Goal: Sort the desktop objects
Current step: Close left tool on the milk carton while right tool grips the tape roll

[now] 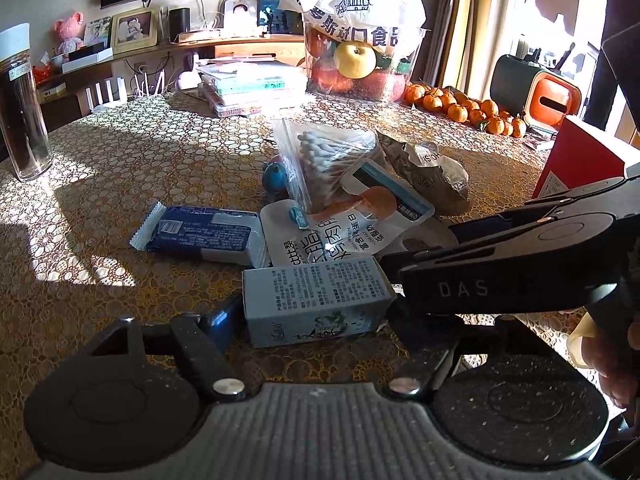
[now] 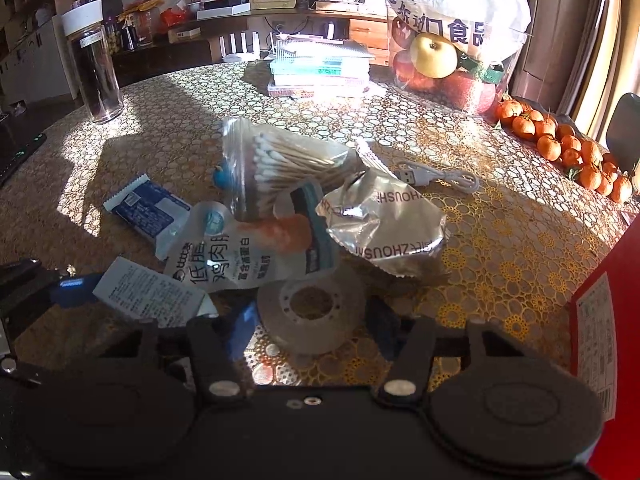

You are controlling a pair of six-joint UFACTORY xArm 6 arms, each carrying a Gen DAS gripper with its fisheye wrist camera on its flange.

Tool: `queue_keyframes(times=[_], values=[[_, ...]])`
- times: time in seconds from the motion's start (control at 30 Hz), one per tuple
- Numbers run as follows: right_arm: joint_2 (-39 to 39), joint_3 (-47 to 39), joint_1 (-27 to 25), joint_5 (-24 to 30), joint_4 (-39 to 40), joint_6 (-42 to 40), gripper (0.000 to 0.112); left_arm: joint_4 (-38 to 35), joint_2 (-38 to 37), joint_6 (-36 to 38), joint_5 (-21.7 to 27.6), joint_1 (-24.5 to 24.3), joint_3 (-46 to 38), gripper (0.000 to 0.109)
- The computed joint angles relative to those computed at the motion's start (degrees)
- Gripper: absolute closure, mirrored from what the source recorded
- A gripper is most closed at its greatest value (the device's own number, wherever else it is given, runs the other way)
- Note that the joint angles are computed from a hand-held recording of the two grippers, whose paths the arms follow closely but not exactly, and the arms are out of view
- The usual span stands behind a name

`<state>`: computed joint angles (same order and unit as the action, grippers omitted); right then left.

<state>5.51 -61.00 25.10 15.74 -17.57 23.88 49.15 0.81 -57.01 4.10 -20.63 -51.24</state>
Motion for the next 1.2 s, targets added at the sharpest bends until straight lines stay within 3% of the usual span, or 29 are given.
queue_keyframes(times=[0.43,0.7,1.0,1.1,1.2], values=[[-3.86,3.64,-0.55,0.85,2.4,0.34,0.055,-6.51,-1.04,5.66,-1.72,-0.03,1.94,0.035],[-8.89,7.91,-0.6,1.29,-0.4,4.44,0.055,-15.2,-3.53,13.03,-1.0,-1.83,4.54,0.035],[-15.72,12.1,-0.56,1.89,-3.09,7.97,0.055,-17.84,-8.21,14.89,0.85,-3.45,7.14,0.037],[-18.04,13.36,-0.43,2.27,-4.52,9.52,0.055,-15.35,-8.97,13.65,1.2,-3.63,7.3,0.038],[-20.37,14.52,-0.28,3.08,-5.75,11.2,0.055,-19.71,-10.2,16.9,1.51,-4.27,8.1,0.038]])
